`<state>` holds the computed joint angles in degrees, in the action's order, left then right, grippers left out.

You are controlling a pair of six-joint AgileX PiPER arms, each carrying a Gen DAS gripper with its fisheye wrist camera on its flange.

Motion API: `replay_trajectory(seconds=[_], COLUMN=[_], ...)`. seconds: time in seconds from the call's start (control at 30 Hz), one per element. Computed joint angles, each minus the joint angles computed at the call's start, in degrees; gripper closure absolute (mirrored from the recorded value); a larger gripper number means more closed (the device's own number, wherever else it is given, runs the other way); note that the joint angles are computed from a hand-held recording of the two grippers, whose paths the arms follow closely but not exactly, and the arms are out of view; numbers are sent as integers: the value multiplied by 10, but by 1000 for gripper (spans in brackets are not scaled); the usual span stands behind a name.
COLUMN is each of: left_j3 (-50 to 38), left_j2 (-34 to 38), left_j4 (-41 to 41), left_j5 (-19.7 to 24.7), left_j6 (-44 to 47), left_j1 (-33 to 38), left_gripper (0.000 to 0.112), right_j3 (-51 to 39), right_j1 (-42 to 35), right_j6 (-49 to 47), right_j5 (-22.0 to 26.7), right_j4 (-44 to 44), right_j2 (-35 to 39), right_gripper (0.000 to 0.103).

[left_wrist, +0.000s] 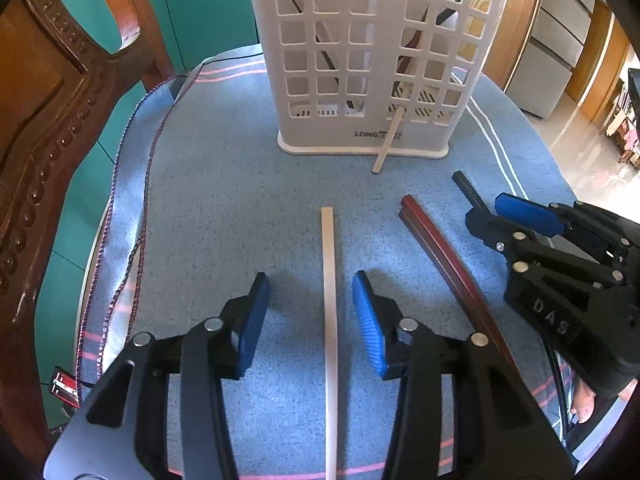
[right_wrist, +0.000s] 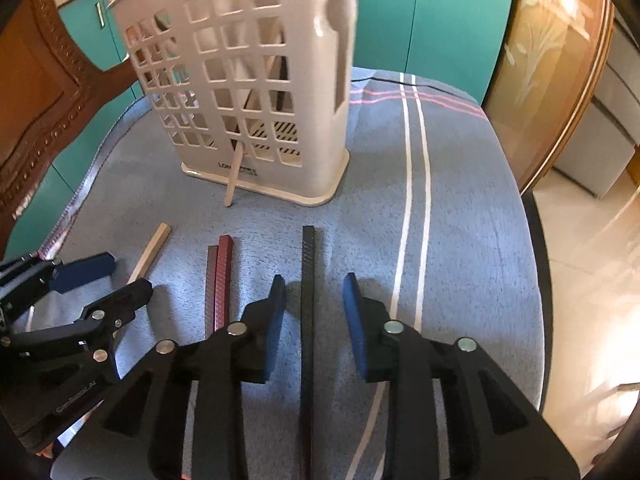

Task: Organize utensils
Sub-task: 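Close the left tool on the pale chopstick while the right tool holds the black one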

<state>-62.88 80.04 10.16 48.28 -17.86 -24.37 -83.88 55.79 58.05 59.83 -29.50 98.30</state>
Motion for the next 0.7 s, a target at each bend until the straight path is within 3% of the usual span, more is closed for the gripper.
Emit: replay_trajectory(seconds=[0.17,0.43,0.63,0.7], left_j3=[0,-2,-2,-2], left_j2=[6,5,5,5], left_j4=[5,3,-4,-11], left_j5=[-8,-5,-6,-7], left_j6=[7,10,16,25], left_j1=[2,1,3,3], left_gripper=[68,68,72,78], right_j3=[-4,-12,-14,-19], right_j1=[7,-11,-16,-14], right_j6=[15,0,-9,-11], right_j5=[6,-5,-7,-4], right_j4=[-10,-3,1,3], right_j2=[5,14,14,14], right_gripper=[65,66,76,85])
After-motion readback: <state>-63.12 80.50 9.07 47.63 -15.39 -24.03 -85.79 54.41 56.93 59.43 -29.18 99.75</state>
